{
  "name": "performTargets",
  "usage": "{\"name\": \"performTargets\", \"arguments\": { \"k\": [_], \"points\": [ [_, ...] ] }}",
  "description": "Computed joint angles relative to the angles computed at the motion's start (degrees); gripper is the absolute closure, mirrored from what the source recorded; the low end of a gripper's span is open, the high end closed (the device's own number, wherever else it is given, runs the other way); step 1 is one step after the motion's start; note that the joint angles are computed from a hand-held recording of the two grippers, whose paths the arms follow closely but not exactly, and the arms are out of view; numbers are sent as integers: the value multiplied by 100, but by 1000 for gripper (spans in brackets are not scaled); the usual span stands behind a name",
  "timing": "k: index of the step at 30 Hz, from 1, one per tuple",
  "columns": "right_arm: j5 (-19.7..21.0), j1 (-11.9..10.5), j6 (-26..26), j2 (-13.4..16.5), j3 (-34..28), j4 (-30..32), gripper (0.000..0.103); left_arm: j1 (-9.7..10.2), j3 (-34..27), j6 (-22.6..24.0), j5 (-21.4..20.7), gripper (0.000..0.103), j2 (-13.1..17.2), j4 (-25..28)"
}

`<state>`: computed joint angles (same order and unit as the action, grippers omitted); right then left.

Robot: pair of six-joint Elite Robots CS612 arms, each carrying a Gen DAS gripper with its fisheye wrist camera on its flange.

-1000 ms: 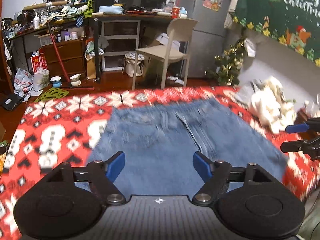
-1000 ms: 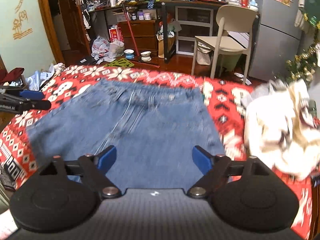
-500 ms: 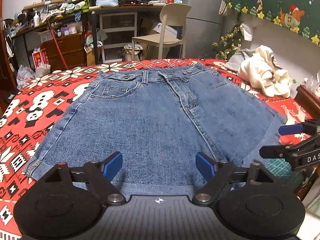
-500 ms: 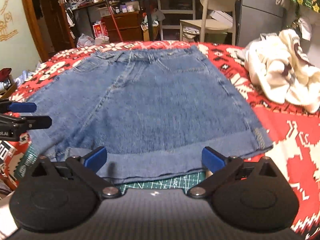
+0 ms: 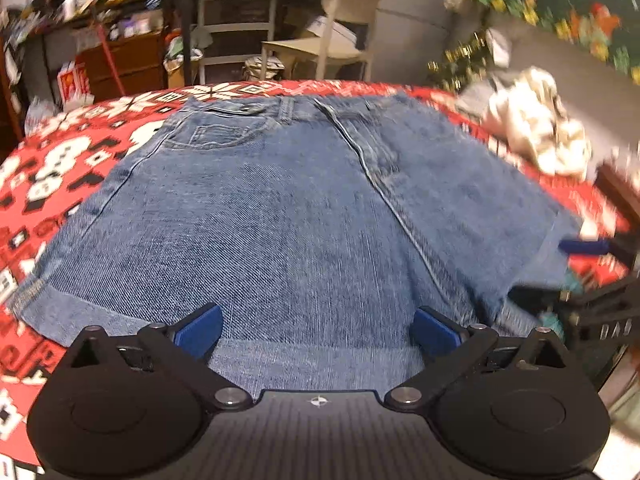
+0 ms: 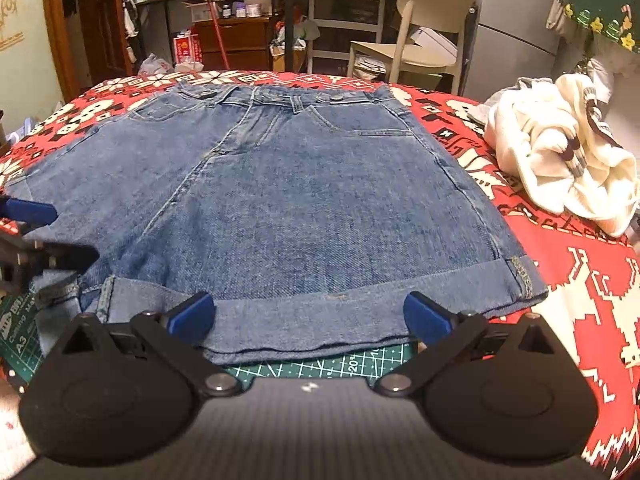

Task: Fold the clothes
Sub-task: 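Move both open grippers back above the shorts cuffs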

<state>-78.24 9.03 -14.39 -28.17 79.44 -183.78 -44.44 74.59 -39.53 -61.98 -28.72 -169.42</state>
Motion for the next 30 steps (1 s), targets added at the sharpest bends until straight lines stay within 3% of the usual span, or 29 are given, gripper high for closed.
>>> {"name": "performTargets", "arguments": {
  "k": [9,13,20,30],
  "points": [
    [-120,34,59,-39,-43,230,1,-3,-44,146,41,0,23,75],
    [-206,57,187,3,3,-50,1,-20,-43,232,106,0,47,-24],
    [-227,66,228,52,3,-253,1,-20,-90,-131,330,0,35,261],
    [-115,33,272,185,91,-953,1,-60,-21,78,485,0,92,-134]
  ]
}}
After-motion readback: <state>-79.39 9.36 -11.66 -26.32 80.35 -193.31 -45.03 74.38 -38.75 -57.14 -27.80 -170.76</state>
